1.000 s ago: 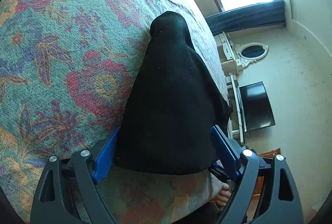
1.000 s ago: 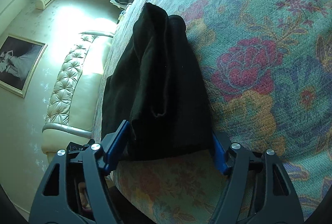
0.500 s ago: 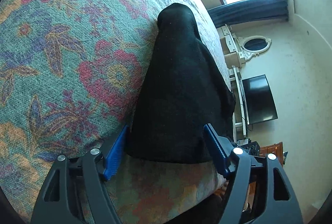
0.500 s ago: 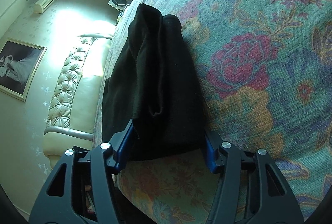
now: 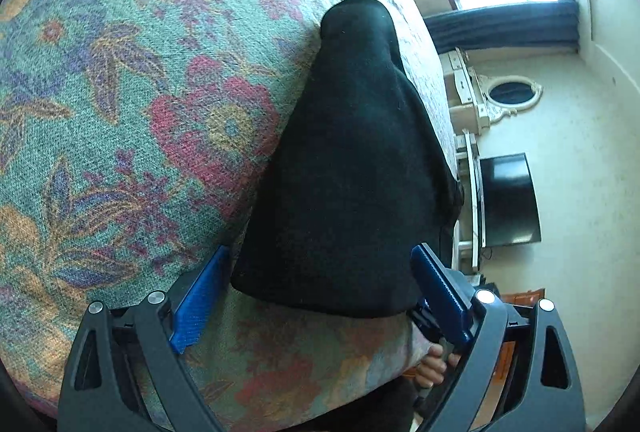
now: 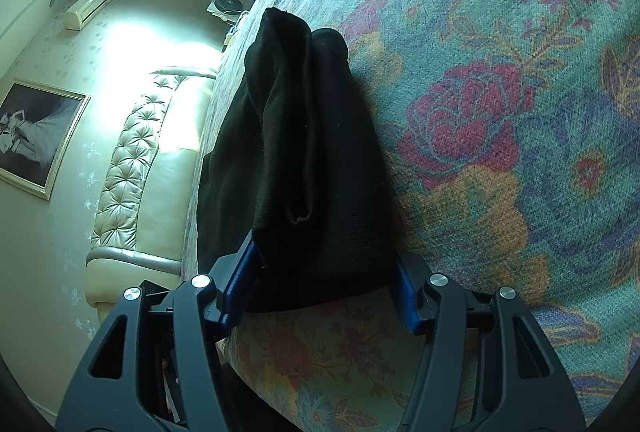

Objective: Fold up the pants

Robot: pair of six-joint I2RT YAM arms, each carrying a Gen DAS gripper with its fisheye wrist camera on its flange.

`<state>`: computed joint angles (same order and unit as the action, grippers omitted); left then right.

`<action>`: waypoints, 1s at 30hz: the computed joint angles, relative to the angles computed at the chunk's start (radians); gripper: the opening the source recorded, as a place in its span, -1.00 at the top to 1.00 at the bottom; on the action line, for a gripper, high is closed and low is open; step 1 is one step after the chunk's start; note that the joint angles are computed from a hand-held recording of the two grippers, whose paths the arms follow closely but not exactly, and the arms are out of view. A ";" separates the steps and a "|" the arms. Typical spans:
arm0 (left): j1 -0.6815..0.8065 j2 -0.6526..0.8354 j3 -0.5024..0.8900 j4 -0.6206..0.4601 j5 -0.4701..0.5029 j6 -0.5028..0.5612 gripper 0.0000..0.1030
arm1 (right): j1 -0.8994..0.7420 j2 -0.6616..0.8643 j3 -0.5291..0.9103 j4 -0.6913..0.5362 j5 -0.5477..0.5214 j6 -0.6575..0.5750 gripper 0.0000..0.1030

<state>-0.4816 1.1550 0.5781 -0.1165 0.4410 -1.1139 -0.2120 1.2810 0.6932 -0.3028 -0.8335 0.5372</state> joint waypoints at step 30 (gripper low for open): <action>-0.110 0.031 0.092 -0.106 -0.204 0.102 0.32 | -0.065 -0.089 -0.095 0.073 -0.115 0.059 0.35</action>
<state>-0.5921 1.1863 0.6700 -0.2227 0.2370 -1.0115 -0.2771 1.1918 0.5980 -0.2293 -0.9481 0.5965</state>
